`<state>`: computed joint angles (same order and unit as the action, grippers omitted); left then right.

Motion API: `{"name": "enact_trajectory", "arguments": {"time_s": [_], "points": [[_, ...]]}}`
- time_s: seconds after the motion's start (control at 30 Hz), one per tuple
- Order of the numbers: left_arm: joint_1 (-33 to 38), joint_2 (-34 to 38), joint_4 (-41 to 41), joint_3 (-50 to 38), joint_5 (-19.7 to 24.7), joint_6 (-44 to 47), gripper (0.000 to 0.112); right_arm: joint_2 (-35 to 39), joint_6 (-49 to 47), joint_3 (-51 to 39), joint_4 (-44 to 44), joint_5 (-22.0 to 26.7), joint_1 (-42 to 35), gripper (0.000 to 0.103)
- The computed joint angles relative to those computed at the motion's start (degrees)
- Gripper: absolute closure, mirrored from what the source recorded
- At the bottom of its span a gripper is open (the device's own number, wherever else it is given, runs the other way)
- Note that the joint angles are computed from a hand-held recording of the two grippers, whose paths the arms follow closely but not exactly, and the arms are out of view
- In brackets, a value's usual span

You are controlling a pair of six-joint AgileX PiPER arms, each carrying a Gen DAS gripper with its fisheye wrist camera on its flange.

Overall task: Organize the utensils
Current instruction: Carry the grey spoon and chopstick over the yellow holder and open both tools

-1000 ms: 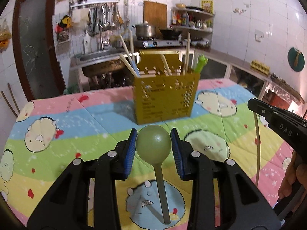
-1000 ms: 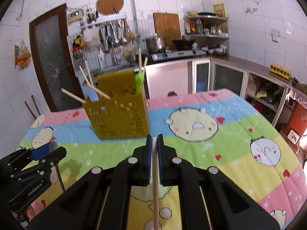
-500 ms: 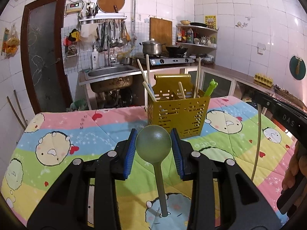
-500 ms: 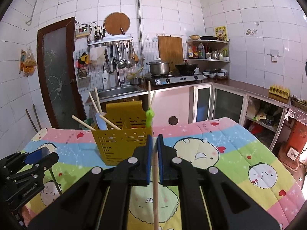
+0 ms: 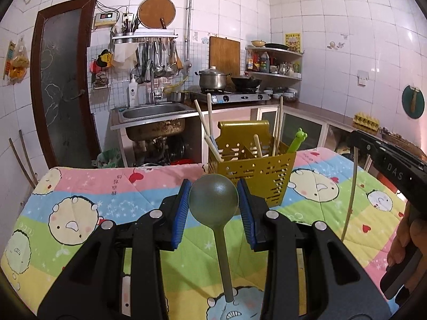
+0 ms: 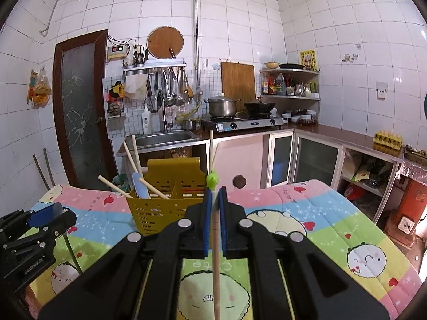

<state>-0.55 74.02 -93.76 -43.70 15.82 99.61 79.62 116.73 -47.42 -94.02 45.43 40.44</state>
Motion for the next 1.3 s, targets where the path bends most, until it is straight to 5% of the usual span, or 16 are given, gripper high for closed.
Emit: {"name": "enact_trajectory", "arguments": {"time_s": [0.47,1.0,1.3], "points": [[-1.8,4.0,-4.1,-8.9,-0.3,0.1,0.078,-0.3,1.3,-3.5,-4.3,-2.0,-3.0,0.097],[-6.1,16.1,29.3,-36.1,-3.4,-38.0,0.078,5.4,-15.3,-27.7,-1.3,-10.6,-10.0,0.097],[-7.7,25.3,26.6,-42.5,-6.7,-34.6,0.078,14.3,-13.6,-36.1,-1.9,-15.7,-14.2,0.097]]}}
